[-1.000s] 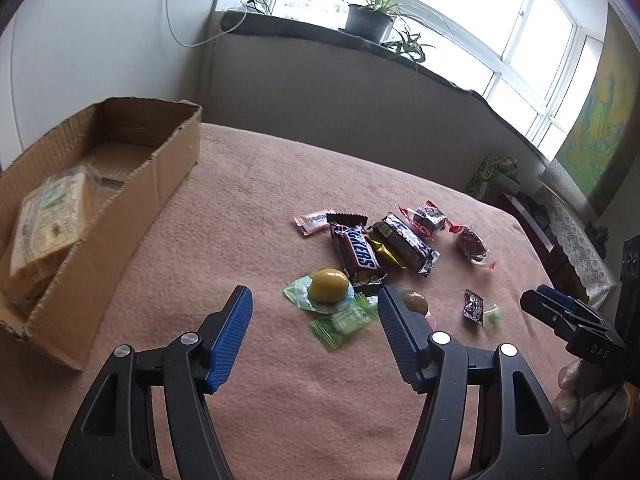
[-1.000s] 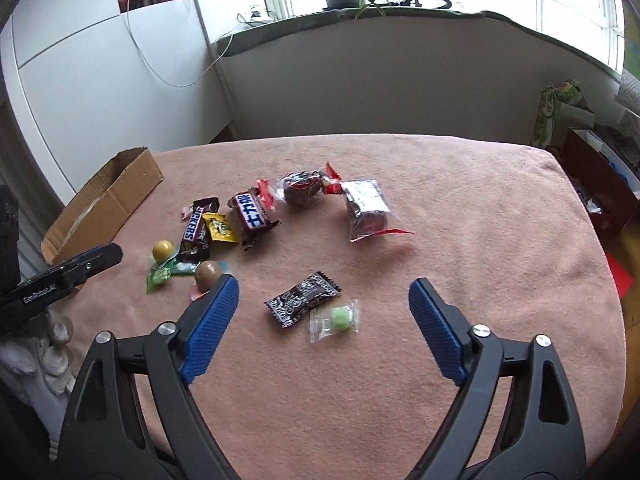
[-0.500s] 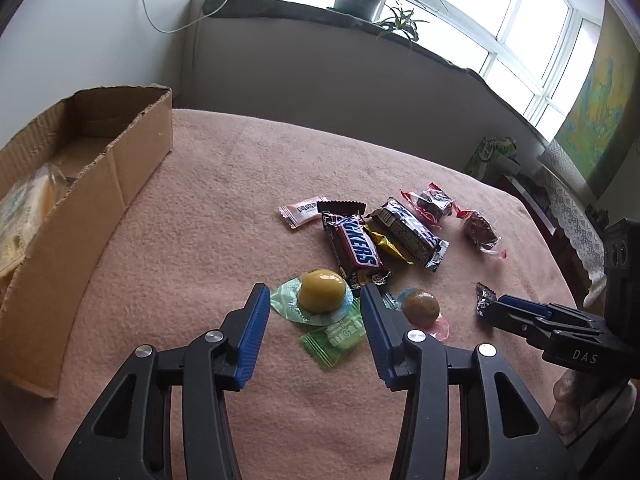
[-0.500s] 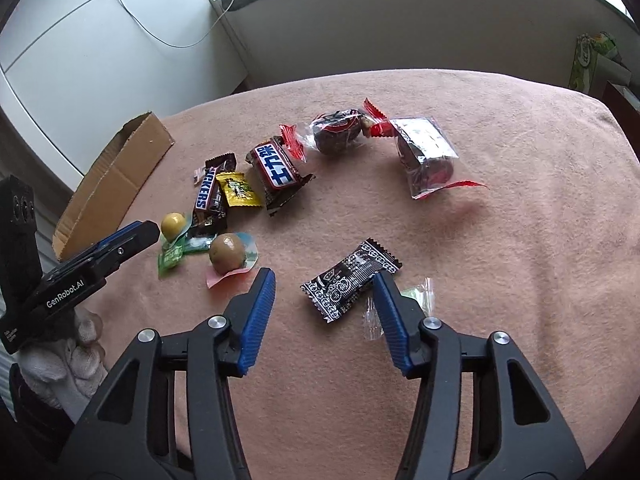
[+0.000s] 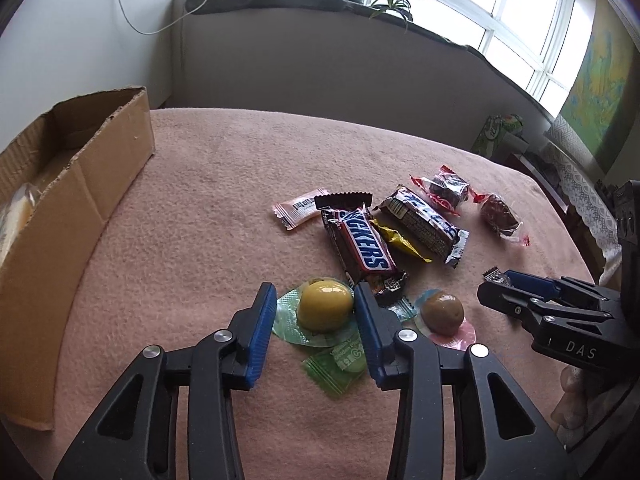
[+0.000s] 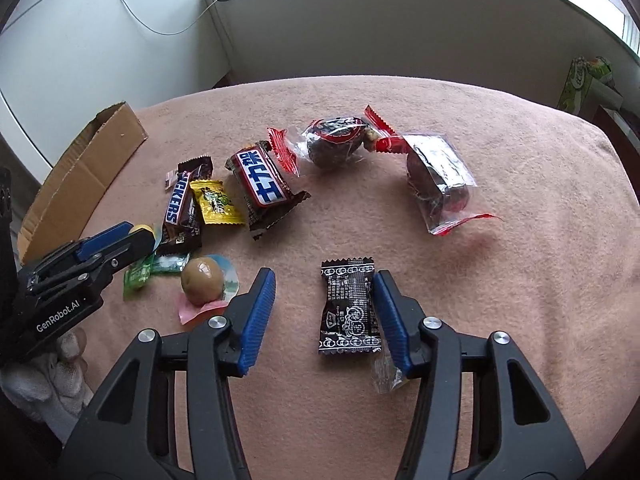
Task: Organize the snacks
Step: 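Grasp the black-wrapped candy with the right tool while the left tool grasps the yellow ball candy, then carry both candies into the box and open both tools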
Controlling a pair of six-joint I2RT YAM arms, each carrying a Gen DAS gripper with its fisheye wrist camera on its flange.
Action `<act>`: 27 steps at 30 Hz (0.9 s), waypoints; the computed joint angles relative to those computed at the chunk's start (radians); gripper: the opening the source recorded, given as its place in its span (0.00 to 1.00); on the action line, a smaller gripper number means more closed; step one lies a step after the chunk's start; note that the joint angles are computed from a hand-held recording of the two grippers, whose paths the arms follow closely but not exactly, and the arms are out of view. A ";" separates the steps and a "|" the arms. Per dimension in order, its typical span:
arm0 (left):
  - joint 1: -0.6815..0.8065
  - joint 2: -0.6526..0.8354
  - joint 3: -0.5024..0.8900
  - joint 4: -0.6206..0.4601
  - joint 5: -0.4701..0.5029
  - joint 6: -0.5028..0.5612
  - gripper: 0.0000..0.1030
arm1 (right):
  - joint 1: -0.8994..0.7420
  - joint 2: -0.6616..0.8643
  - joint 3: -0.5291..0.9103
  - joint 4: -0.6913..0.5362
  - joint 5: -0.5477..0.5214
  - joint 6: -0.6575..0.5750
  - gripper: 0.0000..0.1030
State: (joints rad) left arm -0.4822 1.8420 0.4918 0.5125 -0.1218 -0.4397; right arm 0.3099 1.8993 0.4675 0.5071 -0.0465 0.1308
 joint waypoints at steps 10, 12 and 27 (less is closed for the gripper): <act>-0.029 -0.001 0.001 -0.002 -0.037 0.008 0.24 | -0.048 -0.021 -0.055 0.048 -0.028 -0.033 0.25; -0.030 -0.013 -0.009 0.000 -0.042 -0.003 0.24 | -0.056 -0.031 -0.070 0.060 -0.046 -0.030 0.25; -0.015 -0.269 -0.172 -0.004 -0.061 -0.030 0.24 | 0.008 -0.319 -0.178 -0.015 -0.033 -0.010 0.25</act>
